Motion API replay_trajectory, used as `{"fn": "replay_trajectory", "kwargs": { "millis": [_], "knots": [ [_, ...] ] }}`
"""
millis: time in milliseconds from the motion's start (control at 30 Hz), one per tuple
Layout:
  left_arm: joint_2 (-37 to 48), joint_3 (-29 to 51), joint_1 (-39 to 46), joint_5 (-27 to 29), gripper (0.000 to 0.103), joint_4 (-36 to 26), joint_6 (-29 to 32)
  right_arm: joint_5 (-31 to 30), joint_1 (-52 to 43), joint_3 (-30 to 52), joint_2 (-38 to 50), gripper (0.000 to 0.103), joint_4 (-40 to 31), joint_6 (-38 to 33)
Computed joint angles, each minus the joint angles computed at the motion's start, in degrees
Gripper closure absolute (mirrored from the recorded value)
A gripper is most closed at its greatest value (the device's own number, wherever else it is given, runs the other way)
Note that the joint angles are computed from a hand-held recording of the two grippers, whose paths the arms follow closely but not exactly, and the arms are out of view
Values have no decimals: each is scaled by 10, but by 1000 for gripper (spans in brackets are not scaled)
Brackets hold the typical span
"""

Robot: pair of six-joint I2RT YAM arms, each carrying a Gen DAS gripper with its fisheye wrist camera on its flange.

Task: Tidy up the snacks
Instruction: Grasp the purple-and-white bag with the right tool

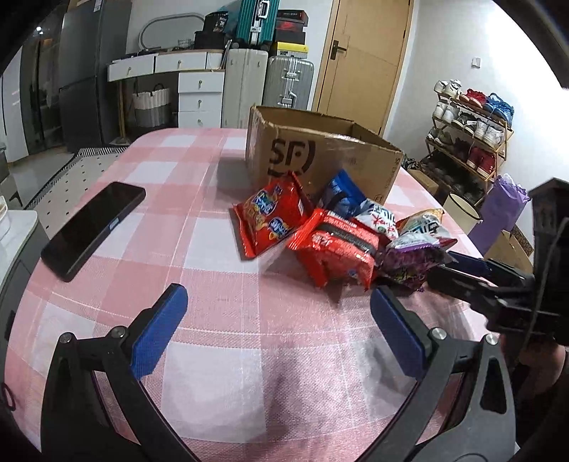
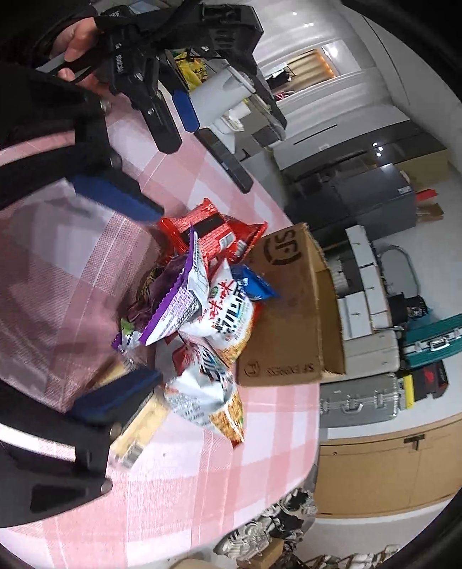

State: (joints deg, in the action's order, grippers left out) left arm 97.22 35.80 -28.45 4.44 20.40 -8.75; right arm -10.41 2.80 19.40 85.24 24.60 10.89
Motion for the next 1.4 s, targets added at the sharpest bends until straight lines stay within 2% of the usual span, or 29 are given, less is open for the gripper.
{"fn": "replay_trajectory", "kwargs": {
  "millis": [133,200,267,400,467,533,567,733,900,1233,1400],
  "knots": [
    [5,-4,9,7,1,4,0,0,3,41,57,22,-2,-2],
    [10,-4,12,10,1,4,2,-2,5,57,75,28,-6,-2],
    [20,0,16,12,1,5,3,-1,7,74,93,30,-11,0],
    [24,-3,25,21,1,6,-1,-14,6,100,127,49,-20,5],
    [25,-4,31,29,1,5,-2,-13,5,100,133,54,-15,6],
    [27,-2,35,31,1,-1,-6,-30,-3,103,137,66,-15,4],
    [29,0,38,38,1,-2,-7,-34,-2,98,135,76,-14,5],
    [25,-1,41,42,1,-2,-11,-34,1,92,131,78,-10,18],
    [16,-4,39,41,1,-12,-13,-40,1,78,122,85,1,30],
    [17,13,27,42,1,-44,-15,-55,-11,32,69,87,17,33],
    [31,51,19,41,1,-81,-9,-59,-24,3,20,87,11,29]
  ]
}}
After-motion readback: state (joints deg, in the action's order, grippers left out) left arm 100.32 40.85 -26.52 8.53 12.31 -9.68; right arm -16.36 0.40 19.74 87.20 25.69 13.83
